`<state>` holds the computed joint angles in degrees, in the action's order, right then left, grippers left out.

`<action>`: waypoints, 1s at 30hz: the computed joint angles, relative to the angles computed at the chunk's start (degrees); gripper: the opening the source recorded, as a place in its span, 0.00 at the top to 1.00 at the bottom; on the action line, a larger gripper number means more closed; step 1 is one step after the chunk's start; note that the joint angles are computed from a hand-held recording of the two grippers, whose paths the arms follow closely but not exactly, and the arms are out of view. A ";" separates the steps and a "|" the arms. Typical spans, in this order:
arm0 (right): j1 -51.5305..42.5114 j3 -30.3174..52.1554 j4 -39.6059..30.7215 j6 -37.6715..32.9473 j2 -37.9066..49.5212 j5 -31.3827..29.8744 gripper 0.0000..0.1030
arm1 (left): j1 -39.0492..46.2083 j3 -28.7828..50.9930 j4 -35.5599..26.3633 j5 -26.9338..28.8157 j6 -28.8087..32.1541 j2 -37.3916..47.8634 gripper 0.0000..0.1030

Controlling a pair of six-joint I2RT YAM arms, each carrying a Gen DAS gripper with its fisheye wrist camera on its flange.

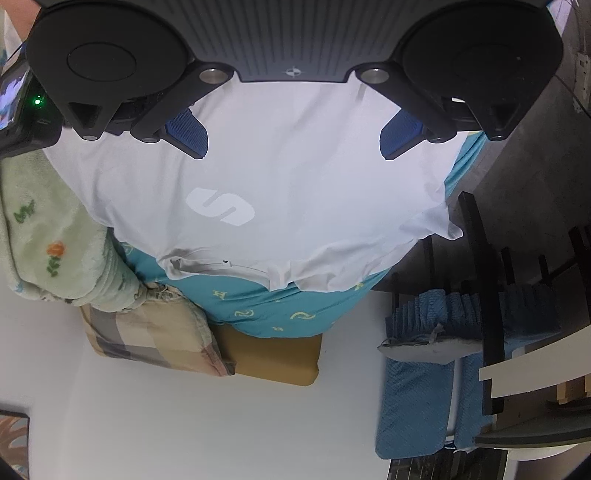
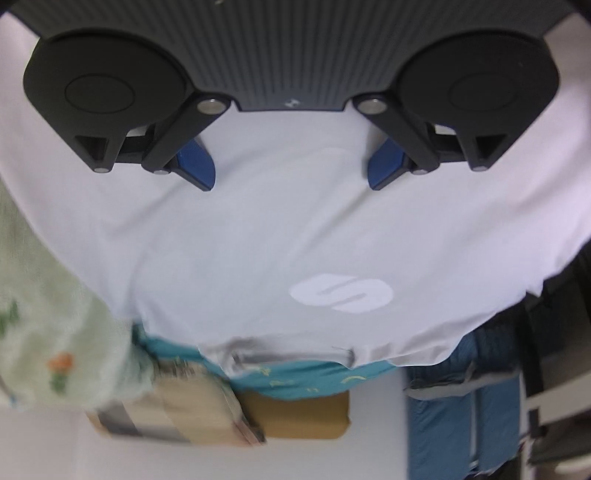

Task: Fold clothes

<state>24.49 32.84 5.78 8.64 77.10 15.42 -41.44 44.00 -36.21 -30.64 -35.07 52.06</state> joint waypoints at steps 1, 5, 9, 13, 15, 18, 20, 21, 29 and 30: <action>-0.33 0.50 -0.32 0.11 0.41 -0.43 0.11 | 0.38 -0.11 0.32 0.59 -0.03 0.49 0.02; -0.96 1.40 -1.48 1.31 1.02 -0.30 0.00 | 1.10 -1.05 1.62 2.22 0.49 1.83 0.02; -1.06 0.35 -1.23 1.68 0.12 -0.64 0.00 | 0.78 -1.28 1.44 2.31 0.25 2.24 0.02; -2.77 -0.20 -1.05 2.73 -0.37 -3.71 0.00 | 0.67 -0.96 0.42 1.98 -0.46 2.00 0.02; -2.36 -0.06 -1.26 2.61 -0.27 -3.08 0.00 | 0.81 -0.79 0.22 1.99 -0.84 1.95 0.02; -2.01 0.02 -1.46 2.55 -0.30 -2.55 0.00 | 0.58 -0.34 0.01 2.27 -1.30 3.08 0.02; -2.28 -0.05 -1.42 2.69 -0.41 -3.01 0.00 | -0.54 -0.23 -0.54 1.34 -1.53 3.68 0.02; -2.23 -0.03 -1.43 2.68 -0.39 -2.93 0.00 | -1.34 -0.27 -0.92 0.40 -1.47 3.87 0.02; -2.04 0.09 -1.51 2.78 -0.28 -2.67 0.00 | -3.54 -1.38 -1.30 -4.24 1.84 6.68 0.02; -2.08 0.11 -1.52 2.78 -0.27 -2.71 0.00 | -2.68 -1.42 -0.80 -3.22 2.14 7.26 0.02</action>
